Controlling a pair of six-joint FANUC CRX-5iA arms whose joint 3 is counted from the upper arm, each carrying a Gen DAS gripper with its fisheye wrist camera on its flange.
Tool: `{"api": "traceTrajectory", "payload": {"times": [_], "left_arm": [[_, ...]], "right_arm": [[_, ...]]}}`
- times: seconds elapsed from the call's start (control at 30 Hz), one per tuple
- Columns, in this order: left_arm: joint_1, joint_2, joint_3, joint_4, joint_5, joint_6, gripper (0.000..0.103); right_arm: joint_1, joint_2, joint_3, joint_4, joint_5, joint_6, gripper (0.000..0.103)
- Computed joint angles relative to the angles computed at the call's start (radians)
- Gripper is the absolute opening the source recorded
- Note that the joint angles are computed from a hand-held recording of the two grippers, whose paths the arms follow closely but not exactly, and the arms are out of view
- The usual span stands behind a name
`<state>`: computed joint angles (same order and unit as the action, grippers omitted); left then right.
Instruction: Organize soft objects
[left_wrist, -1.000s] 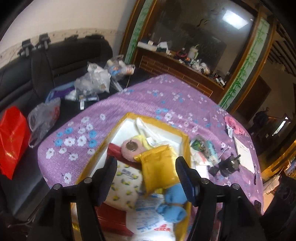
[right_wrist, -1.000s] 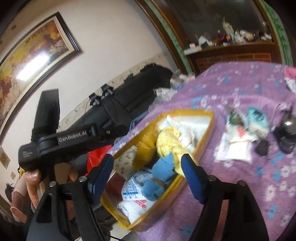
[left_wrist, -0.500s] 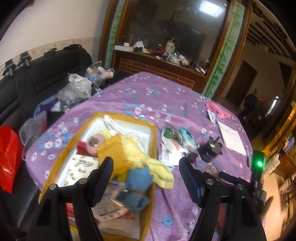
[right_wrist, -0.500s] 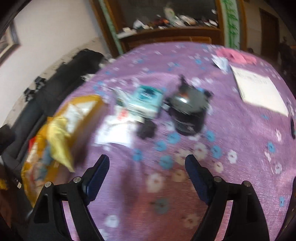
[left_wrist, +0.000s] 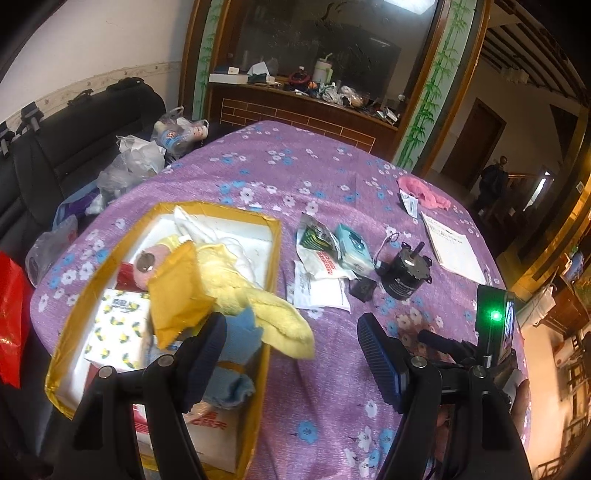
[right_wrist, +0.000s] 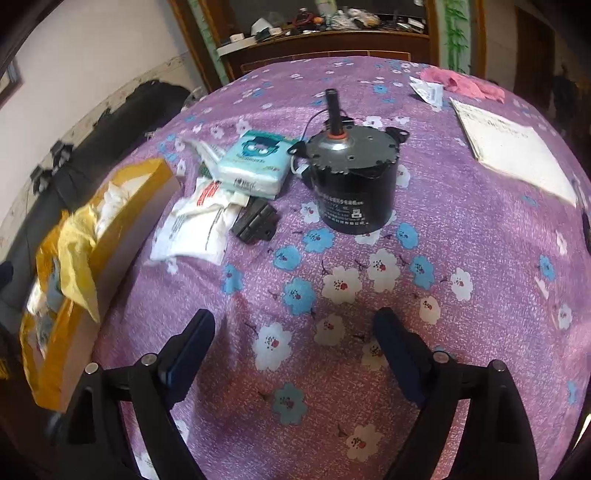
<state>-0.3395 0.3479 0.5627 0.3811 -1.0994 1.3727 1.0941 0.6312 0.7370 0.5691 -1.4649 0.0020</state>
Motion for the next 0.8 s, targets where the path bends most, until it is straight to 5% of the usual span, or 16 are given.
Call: {"api": "traceTrajectory", "payload": {"times": [0.13, 0.23, 0.33, 0.5, 0.8], "left_arm": [[-0.019, 0.017, 0.028, -0.029, -0.024, 0.02, 0.08], [-0.038, 0.035, 0.06, -0.061, -0.047, 0.026, 0.08], [-0.052, 0.047, 0.075, -0.072, -0.048, 0.018, 0.081], [-0.058, 0.091, 0.134, -0.054, -0.092, 0.021, 0.081], [-0.081, 0.146, 0.215, -0.056, -0.118, 0.03, 0.081]], "right_arm": [[-0.011, -0.085, -0.118, 0.0, 0.144, -0.046, 0.087], [-0.007, -0.078, -0.104, 0.071, 0.119, -0.015, 0.087], [-0.012, -0.117, -0.176, 0.134, 0.198, -0.018, 0.087], [-0.03, -0.202, -0.354, 0.201, 0.342, -0.15, 0.087], [-0.021, -0.171, -0.327, 0.229, 0.292, -0.144, 0.087]]}}
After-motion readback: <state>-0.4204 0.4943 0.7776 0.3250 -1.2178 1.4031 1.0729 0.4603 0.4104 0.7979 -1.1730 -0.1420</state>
